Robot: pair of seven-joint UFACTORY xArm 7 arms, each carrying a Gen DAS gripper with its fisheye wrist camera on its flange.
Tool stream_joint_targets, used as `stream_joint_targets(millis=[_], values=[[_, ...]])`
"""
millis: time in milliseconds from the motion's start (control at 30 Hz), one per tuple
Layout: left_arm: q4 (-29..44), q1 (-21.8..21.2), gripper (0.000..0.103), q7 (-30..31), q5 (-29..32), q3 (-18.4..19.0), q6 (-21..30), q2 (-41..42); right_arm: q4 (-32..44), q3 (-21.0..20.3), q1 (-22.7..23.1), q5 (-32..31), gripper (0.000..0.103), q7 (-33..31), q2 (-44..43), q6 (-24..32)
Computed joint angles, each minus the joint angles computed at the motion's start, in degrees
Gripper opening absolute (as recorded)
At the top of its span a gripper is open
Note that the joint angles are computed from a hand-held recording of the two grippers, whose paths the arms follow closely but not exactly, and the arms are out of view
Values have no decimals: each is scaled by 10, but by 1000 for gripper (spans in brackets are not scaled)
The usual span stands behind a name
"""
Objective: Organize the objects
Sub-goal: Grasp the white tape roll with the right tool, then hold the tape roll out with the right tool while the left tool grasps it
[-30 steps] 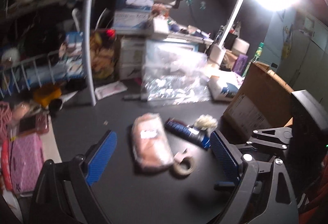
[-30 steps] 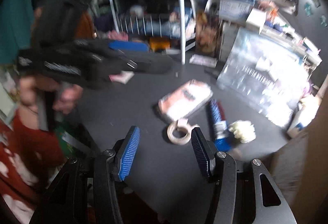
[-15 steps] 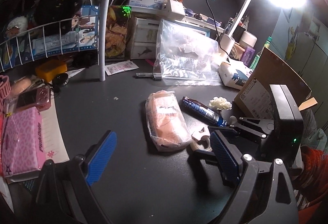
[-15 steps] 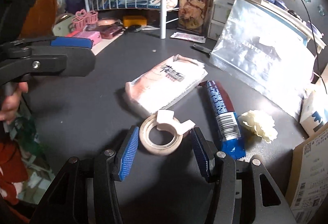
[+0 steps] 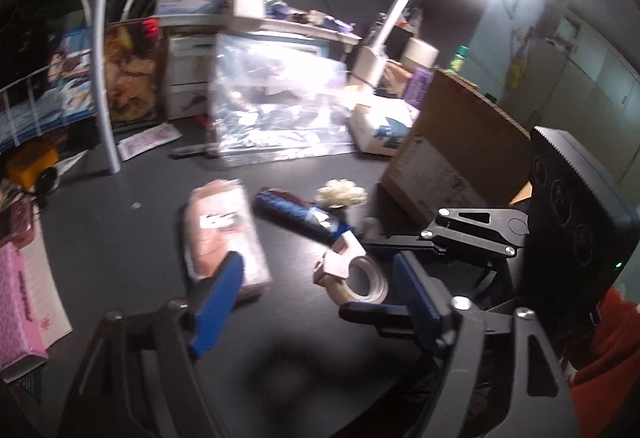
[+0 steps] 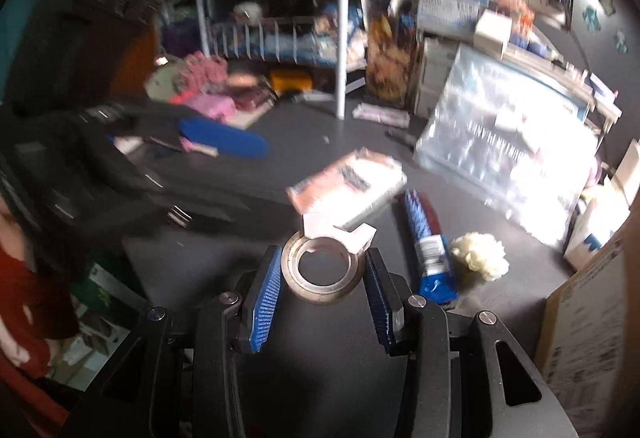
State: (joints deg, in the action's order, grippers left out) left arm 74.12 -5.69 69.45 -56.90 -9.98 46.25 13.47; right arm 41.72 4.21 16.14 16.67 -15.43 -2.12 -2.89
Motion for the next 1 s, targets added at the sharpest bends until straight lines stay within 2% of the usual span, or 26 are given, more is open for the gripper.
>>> stream_joint_targets(millis=[67,133,233,333,400,533,800,1000], values=[[9,1,57,-6,-2,-3,29,-3,-11,-21,31,42,37,-40,-27,-3],[14,1,52,-6,-9,-4,51,-8,-24,-31,40,35,37,-41,-54,-10],[17,-7,43,-6,-17,-4,57,-21,-41,-7,4,-14,37,-5,-91,-11],[28,-14,34,-6,-25,-4,79,-29,-54,-12,-5,-42,37,12,-124,-7],[39,-23,29,-8,-26,-5,85,-31,-61,-1,-29,-66,37,30,-145,-2],[68,-42,28,-21,-22,-10,86,-28,-71,11,-69,-110,37,60,-186,16],[162,-79,23,-73,10,-34,93,20,-76,-32,-93,-149,37,76,-245,46],[263,-115,23,-139,71,-59,105,89,-86,-68,-117,-151,37,71,-276,65]])
